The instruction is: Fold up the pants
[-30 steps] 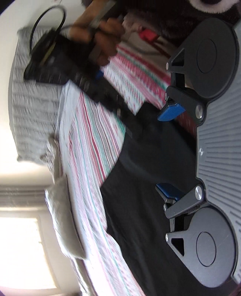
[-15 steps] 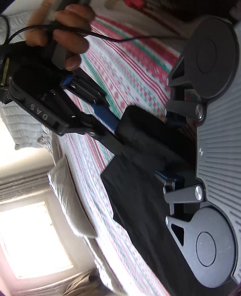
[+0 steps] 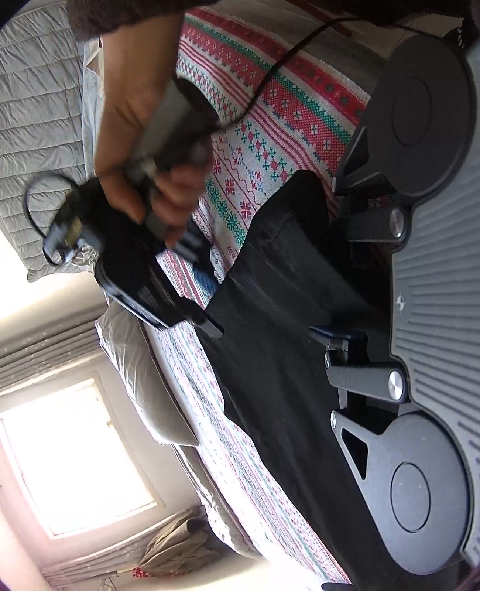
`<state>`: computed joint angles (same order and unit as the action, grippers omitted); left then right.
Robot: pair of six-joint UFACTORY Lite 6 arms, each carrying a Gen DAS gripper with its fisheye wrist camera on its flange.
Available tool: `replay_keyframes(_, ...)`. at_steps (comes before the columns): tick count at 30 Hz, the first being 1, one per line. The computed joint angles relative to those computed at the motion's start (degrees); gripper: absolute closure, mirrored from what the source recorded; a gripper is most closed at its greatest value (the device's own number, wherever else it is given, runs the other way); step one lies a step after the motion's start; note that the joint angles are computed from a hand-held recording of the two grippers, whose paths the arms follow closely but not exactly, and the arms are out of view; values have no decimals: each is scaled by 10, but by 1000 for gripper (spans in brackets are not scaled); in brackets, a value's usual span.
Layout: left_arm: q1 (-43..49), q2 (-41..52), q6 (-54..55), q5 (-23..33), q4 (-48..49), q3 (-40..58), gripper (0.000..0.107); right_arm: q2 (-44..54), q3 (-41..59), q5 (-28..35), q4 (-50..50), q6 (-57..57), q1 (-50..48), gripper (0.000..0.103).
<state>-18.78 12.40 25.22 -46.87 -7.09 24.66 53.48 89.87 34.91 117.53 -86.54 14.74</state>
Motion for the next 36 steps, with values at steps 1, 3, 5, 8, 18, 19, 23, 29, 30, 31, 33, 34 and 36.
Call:
replay_keyframes(1, -7, 2, 1, 5, -14, 5, 85, 16, 24, -11, 17, -10, 6, 79)
replay_keyframes(3, -20, 1, -1, 20, -35, 15, 96, 47, 72, -36, 30, -9, 13, 98)
replay_keyframes(5, -35, 0, 7, 33, -68, 28, 104, 61, 96, -50, 31, 2, 17, 101)
replay_keyframes(8, -47, -18, -16, 47, -68, 30, 104, 40, 85, -88, 55, -27, 25, 102)
replay_keyframes(18, -111, -23, -176, 86, 32, 73, 104, -135, -152, -39, 135, -139, -82, 102)
replay_keyframes(19, -115, -24, -193, 89, 44, 75, 104, -144, -162, -39, 138, -138, -91, 102)
replay_keyframes(23, -104, -32, -281, 100, 113, 81, 104, -188, -220, -28, 144, -139, -124, 102)
replay_keyframes(29, -50, -95, -364, 71, 175, 27, 104, -222, -234, -14, 159, -130, -111, 102)
replay_keyframes(30, -31, -108, -385, 70, 200, 19, 104, -224, -226, -13, 163, -127, -100, 102)
replay_keyframes(31, -11, -119, -403, 68, 219, 12, 104, -225, -220, -10, 169, -128, -91, 102)
replay_keyframes(33, 27, -139, -438, 64, 254, -3, 104, -223, -194, -10, 177, -122, -68, 102)
replay_keyframes(34, 40, -155, -457, 71, 269, -11, 104, -219, -181, -3, 168, -121, -59, 102)
replay_keyframes(36, 87, -171, -500, 77, 318, -20, 104, -200, -142, -11, 182, -126, -27, 102)
